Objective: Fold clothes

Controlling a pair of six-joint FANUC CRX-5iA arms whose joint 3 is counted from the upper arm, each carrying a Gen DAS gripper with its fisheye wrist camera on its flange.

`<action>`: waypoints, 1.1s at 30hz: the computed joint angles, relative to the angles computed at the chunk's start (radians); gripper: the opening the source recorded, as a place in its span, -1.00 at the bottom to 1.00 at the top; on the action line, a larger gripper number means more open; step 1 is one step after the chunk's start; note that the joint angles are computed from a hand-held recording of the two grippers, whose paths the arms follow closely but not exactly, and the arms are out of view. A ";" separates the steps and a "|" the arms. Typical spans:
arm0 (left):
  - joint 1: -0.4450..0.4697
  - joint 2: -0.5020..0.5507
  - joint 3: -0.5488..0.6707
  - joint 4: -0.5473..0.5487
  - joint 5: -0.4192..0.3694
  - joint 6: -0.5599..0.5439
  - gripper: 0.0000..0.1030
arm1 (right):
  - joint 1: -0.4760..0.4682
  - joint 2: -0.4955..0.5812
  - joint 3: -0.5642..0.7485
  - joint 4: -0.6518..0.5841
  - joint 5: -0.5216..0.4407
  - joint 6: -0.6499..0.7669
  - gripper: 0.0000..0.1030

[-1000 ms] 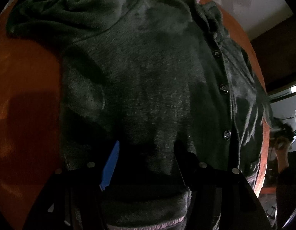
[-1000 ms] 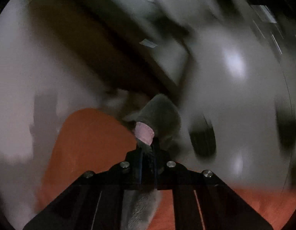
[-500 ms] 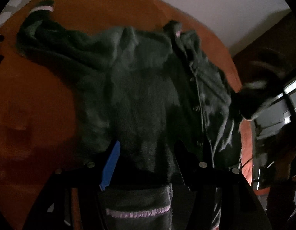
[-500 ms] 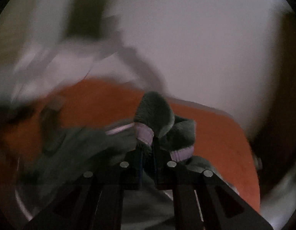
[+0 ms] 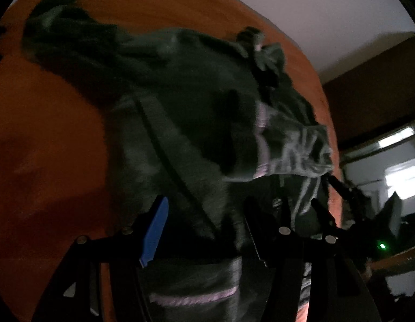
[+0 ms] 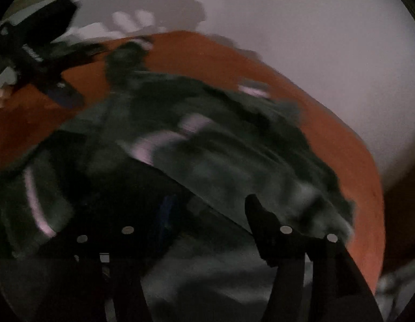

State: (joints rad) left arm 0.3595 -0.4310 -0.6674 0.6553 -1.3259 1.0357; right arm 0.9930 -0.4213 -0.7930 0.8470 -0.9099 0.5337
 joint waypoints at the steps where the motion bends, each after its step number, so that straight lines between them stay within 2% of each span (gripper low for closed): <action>1: -0.036 0.021 0.012 0.003 0.022 0.001 0.16 | -0.010 -0.037 -0.025 -0.010 -0.033 -0.032 0.12; 3: -0.105 0.064 0.040 0.005 0.064 0.000 0.16 | -0.076 -0.083 -0.041 -0.075 -0.067 -0.044 0.02; 4: -0.137 0.086 0.055 0.006 0.083 -0.002 0.16 | -0.114 -0.107 -0.045 -0.113 -0.075 -0.038 -0.21; 5: -0.171 0.114 0.072 0.006 0.104 0.000 0.16 | -0.133 -0.132 -0.050 -0.138 -0.085 -0.036 -0.32; 7: -0.235 0.171 0.108 0.004 0.142 0.002 0.16 | -0.171 -0.182 -0.058 -0.182 -0.105 -0.034 -0.32; 12: -0.336 0.275 0.188 -0.058 0.220 0.052 0.16 | -0.119 -0.259 -0.082 -0.189 -0.163 -0.102 -0.32; 15: -0.352 0.329 0.209 -0.074 0.239 0.103 0.15 | -0.035 -0.284 -0.089 -0.173 -0.238 -0.114 -0.32; 16: -0.348 0.322 0.187 -0.038 0.252 0.084 0.07 | -0.006 -0.290 -0.092 -0.161 -0.264 -0.121 -0.32; 17: -0.343 0.315 0.164 -0.001 0.264 0.062 -0.49 | 0.024 -0.299 -0.095 -0.153 -0.294 -0.128 -0.32; 18: -0.340 0.308 0.142 0.037 0.275 0.040 -0.90 | 0.050 -0.315 -0.094 -0.151 -0.329 -0.139 -0.32; 21: -0.333 0.197 0.076 0.088 0.307 -0.008 -0.91 | 0.070 -0.325 -0.094 -0.147 -0.355 -0.172 -0.32; 24: -0.301 0.061 -0.014 0.198 0.256 -0.086 -0.91 | 0.074 -0.338 -0.101 -0.140 -0.363 -0.193 -0.32; 25: -0.281 -0.002 -0.051 0.226 0.213 -0.109 -0.91 | 0.077 -0.341 -0.104 -0.138 -0.369 -0.199 -0.32; 29: -0.254 -0.131 -0.112 0.180 0.095 -0.068 -0.90 | 0.066 -0.345 -0.107 -0.155 -0.366 -0.202 -0.32; 33: -0.280 -0.146 -0.121 0.041 0.021 -0.044 -0.77 | 0.000 -0.328 -0.099 -0.184 -0.317 -0.178 -0.32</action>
State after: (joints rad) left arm 0.0792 -0.5769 -0.7882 0.6962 -1.3053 0.9913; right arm 0.9932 -0.7488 -0.8918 0.6626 -1.2267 0.3556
